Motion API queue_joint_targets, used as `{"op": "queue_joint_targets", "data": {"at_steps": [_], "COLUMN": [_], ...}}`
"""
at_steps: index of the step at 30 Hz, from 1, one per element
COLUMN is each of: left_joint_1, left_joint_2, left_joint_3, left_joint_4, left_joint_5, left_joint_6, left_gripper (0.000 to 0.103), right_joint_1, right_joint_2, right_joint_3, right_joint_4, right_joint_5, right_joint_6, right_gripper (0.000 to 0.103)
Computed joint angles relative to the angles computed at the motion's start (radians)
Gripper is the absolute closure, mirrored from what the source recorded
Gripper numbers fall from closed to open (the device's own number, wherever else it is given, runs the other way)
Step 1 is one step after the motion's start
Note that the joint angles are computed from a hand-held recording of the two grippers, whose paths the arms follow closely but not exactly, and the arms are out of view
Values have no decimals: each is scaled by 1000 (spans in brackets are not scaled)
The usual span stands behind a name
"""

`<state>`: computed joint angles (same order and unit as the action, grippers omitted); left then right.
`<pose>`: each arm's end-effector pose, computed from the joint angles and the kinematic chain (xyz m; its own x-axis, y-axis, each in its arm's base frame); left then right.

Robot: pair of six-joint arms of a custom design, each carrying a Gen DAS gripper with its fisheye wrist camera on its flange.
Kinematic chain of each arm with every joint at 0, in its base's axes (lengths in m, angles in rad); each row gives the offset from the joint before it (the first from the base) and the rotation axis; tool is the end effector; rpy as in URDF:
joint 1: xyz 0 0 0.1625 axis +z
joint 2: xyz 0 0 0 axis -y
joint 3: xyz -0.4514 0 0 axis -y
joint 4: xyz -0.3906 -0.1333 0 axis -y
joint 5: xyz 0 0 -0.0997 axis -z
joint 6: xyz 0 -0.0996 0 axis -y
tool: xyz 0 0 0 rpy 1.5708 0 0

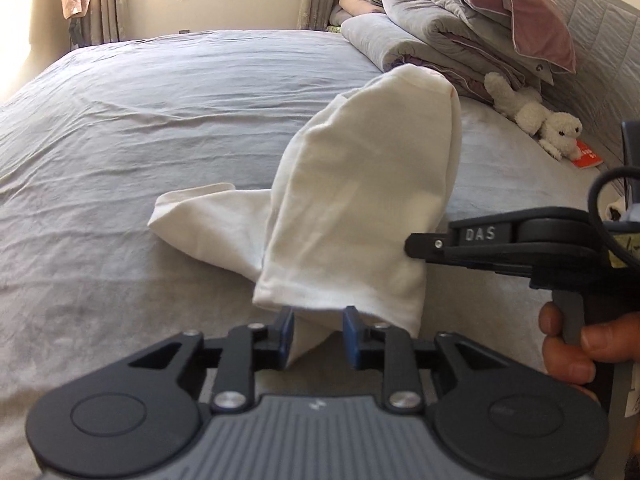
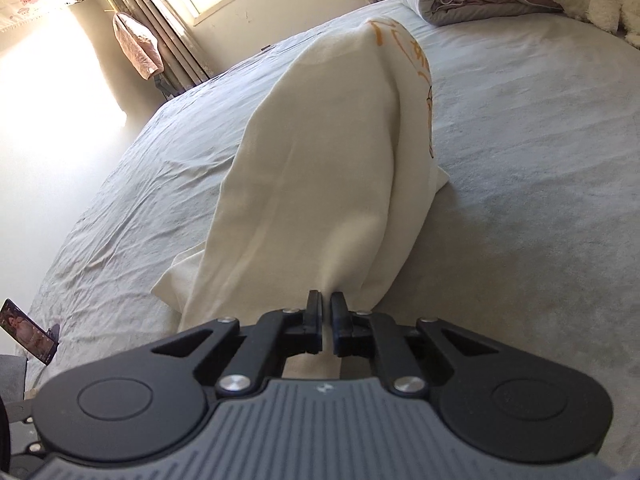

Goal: Fold clothes
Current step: 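Close the right gripper on the sweatshirt body beside the left gripper, then lift and pull the sweatshirt apart with both grippers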

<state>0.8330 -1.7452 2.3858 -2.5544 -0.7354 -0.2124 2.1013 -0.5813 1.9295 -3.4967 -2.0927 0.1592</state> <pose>-0.0829 -0.3992 0.3442 -0.7828 0.1138 -0.6118 0.4792 0.7374 -0.4760 0.3728 -0.4702 0.0115 -0.9415 -0.0867 0.3258 -0.2781 0.7457 -0.6054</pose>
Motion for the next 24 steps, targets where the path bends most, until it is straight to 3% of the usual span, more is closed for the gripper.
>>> {"op": "queue_joint_targets", "data": {"at_steps": [7, 13, 24], "left_joint_1": [66, 109, 162], "left_joint_2": [37, 89, 160], "left_joint_3": [-23, -53, -90], "left_joint_4": [-138, -125, -142], "left_joint_5": [-23, -10, 20], "left_joint_6": [51, 19, -37], "left_gripper": [57, 54, 54], "right_joint_1": [15, 19, -26], "right_joint_2": [-9, -56, -130], "right_joint_3": [2, 48, 135], "right_joint_4": [4, -33, -83], "right_joint_5": [-36, -70, -201], "right_joint_6": [-6, -7, -13], "right_gripper": [94, 95, 95]}}
